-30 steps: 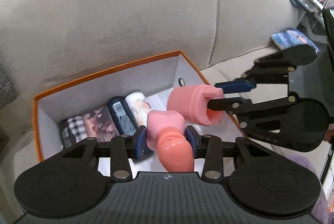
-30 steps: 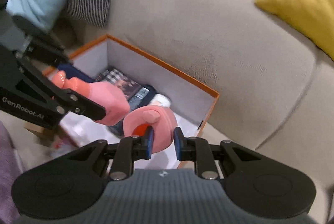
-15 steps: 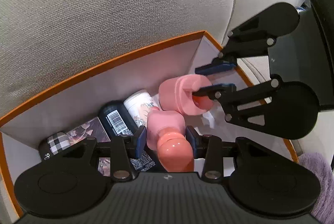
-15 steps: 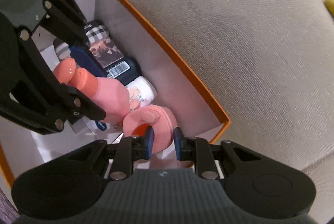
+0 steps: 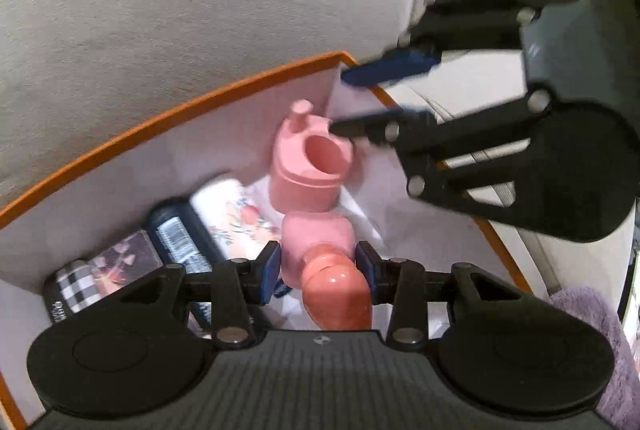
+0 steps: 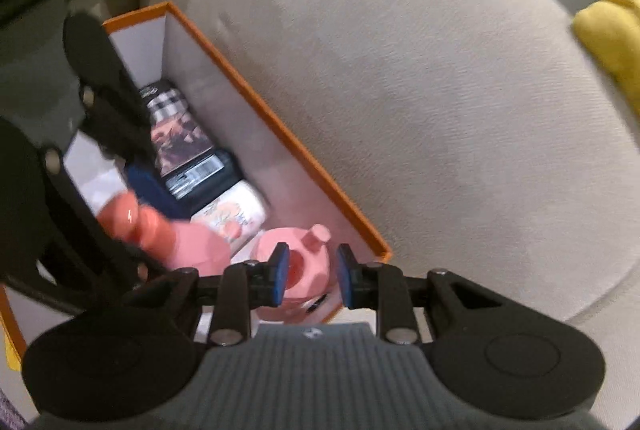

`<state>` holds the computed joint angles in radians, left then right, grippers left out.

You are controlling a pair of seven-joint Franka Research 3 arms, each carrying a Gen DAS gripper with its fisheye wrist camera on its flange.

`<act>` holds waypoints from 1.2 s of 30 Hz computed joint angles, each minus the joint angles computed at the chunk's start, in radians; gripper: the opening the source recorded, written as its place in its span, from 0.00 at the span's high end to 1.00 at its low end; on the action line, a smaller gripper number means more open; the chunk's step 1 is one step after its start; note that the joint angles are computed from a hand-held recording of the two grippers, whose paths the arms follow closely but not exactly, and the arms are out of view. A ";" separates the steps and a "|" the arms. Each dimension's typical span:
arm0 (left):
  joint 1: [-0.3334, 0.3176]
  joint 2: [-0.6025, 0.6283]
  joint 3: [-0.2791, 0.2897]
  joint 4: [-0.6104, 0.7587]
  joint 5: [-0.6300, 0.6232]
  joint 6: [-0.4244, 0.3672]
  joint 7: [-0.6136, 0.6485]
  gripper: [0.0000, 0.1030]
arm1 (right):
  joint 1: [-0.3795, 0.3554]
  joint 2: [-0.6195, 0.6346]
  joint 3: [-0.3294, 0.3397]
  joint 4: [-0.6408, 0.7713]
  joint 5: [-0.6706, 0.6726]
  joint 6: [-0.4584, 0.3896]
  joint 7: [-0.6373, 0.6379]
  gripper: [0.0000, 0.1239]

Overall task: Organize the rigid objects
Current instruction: 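Lower both pink items into the box corner and open both tools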

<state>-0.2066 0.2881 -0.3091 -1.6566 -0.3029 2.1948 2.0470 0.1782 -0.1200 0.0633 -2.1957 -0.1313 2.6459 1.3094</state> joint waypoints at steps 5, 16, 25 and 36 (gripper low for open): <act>-0.026 0.075 0.001 0.083 0.037 -0.055 -0.100 0.55 | -0.039 -0.054 0.020 -0.067 -0.111 0.075 0.083 0.80; -0.041 0.178 -0.014 0.202 0.075 -0.100 -0.241 0.55 | -0.086 -0.074 0.029 -0.108 -0.160 0.126 0.196 0.79; 0.002 0.138 -0.031 0.204 -0.013 -0.140 -0.232 0.38 | -0.091 -0.087 0.031 -0.124 -0.153 0.124 0.253 0.76; 0.011 0.060 -0.024 0.061 -0.103 -0.071 -0.157 0.42 | -0.091 -0.136 0.057 -0.164 -0.147 0.110 0.254 0.72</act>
<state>-0.1955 0.3484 -0.3333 -1.5952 -0.4063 2.1239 1.8899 0.0869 -0.2563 0.1205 -2.3599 -0.2788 2.7558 1.5631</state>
